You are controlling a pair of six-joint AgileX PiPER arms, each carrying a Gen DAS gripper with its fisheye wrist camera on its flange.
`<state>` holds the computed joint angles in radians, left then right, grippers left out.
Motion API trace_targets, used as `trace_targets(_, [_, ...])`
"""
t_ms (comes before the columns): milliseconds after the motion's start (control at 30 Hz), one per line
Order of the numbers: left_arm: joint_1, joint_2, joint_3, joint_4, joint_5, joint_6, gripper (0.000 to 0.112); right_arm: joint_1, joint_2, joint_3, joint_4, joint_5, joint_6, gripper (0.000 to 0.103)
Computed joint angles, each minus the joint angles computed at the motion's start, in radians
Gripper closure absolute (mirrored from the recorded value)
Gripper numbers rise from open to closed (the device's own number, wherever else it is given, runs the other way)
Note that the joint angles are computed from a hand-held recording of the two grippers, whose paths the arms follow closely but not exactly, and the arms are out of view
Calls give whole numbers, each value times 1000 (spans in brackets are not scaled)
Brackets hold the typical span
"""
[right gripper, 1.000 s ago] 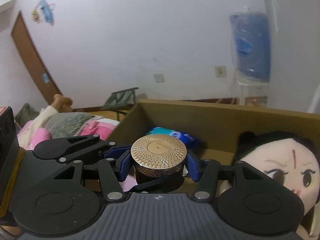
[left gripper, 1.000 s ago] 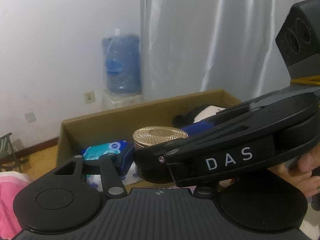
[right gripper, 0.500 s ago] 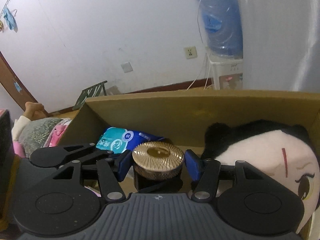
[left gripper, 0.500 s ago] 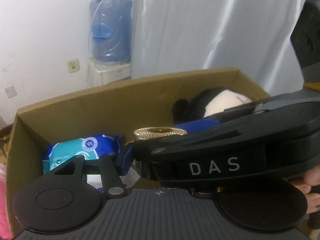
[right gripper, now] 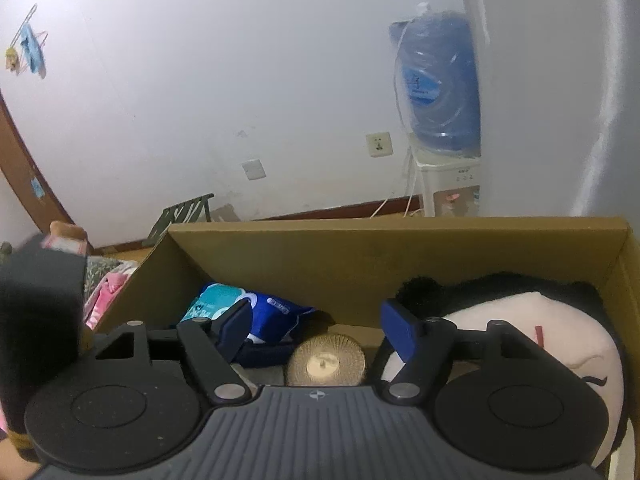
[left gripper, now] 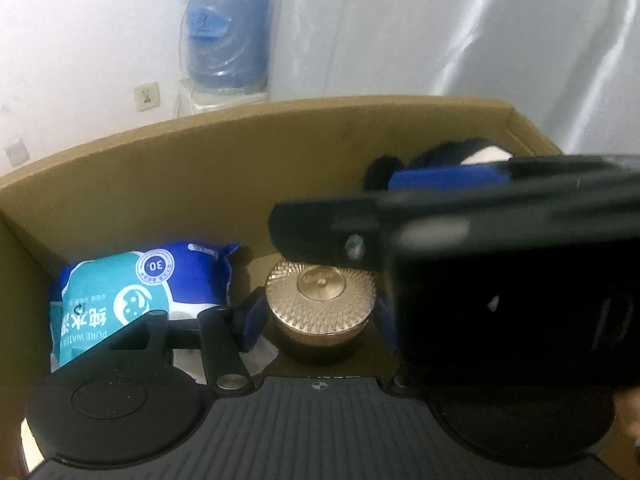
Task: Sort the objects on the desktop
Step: 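Lower the jar onto the box bottom beside the wet-wipes pack, then open both grippers and withdraw them up out of the box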
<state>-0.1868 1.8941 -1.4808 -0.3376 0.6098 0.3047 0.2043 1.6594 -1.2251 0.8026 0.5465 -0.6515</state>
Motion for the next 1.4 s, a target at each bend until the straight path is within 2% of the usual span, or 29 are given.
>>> trace_targets(100, [-15, -49, 37, 61, -37, -68, 38, -5, -11, 19, 42, -8, -46, 29])
trace_targets(233, [-10, -98, 40, 76, 34, -76, 37, -48, -41, 66, 263, 13, -231, 29])
trace_targets(300, [-14, -112, 38, 117, 60, -117, 41, -59, -43, 69, 293, 17, -251, 29])
trace_targets(367, [-17, -121, 43, 155, 58, -167, 56, -51, -53, 76, 270, -13, -234, 29])
trace_targets(433, [0, -113, 41, 93, 65, -128, 63, -42, -64, 88, 283, -45, -259, 29])
trace_targets(467, [7, -93, 17, 68, 95, -121, 68, -43, -69, 94, 304, -52, -280, 29])
trace_targets(533, [20, -61, -17, 41, 143, -140, 73, -50, -69, 94, 323, -43, -295, 29])
trace_targets(700, [38, -25, -19, -78, 95, -78, 75, -77, -54, 79, 354, 13, -297, 30])
trace_targets(800, [42, 7, -23, -187, 43, -23, 79, -63, -53, 75, 295, -29, -233, 33])
trace_targets(867, [48, 26, -31, -255, 51, 15, 77, -72, -44, 65, 293, -7, -215, 33])
trace_targets(967, [46, 72, -88, -253, 62, 12, 78, -92, -39, 69, 352, 36, -264, 33])
trace_targets(1100, [77, 78, -76, -362, 59, 27, 78, -80, -49, 82, 356, -7, -278, 33])
trace_targets(1200, [53, 105, -111, -293, 51, -10, 78, -79, -47, 82, 359, 2, -275, 33])
trace_targets(1300, [53, 118, -134, -286, 68, -20, 79, -71, -47, 78, 342, -4, -273, 33])
trace_targets(1400, [65, 51, -66, -304, 43, -66, 79, -88, -57, 107, 477, 20, -410, 33])
